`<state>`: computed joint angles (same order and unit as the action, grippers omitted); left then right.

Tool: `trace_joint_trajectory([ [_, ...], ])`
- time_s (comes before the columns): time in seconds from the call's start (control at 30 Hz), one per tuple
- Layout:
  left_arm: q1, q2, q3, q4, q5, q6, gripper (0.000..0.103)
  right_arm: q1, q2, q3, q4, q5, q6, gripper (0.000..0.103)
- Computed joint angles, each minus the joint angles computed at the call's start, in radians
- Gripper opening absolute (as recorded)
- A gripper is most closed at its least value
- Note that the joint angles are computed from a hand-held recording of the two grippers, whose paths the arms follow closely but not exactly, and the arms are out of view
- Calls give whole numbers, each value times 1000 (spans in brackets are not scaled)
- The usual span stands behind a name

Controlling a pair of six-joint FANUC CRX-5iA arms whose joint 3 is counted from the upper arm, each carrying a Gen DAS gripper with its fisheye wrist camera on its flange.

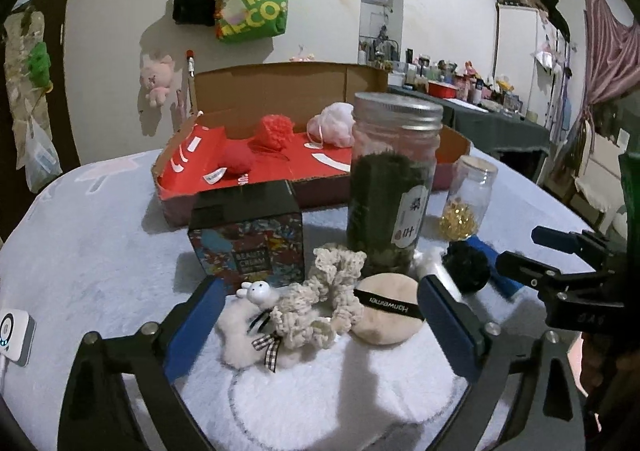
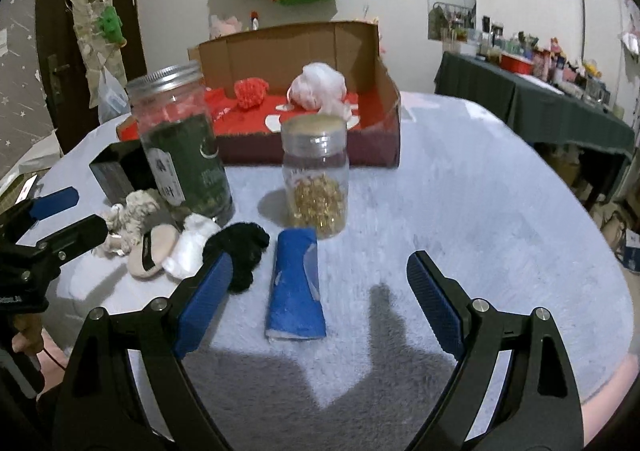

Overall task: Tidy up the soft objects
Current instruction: 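Lift both tools out of the box and back toward the table items, then grasp the cream crocheted scrunchie with the left tool while the right grasps the blue sponge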

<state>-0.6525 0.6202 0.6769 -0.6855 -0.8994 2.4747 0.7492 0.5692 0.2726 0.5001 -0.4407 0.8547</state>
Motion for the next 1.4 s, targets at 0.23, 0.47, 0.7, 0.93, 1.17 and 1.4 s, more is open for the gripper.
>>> trace_joint_trajectory([
  [0.23, 22, 21, 22, 55, -11, -81, 89, -4, 25, 52, -99, -43, 105, 89],
  [0.47, 50, 43, 46, 126, -17, -164, 74, -14, 27, 74, -182, -37, 197, 86],
  [0.7, 68, 71, 82, 196, -33, -260, 47, -26, 54, 154, -326, -96, 345, 57],
  [0.93, 82, 45, 30, 234, 16, -248, 26, -16, 31, 103, -310, -36, 396, 24],
  [1.17, 72, 1, -22, 213, 56, -213, 25, -16, 2, 65, -272, 32, 334, 23],
  [1.4, 71, -32, -60, 228, 110, -216, 25, -3, -25, 92, -434, 41, 510, 23],
])
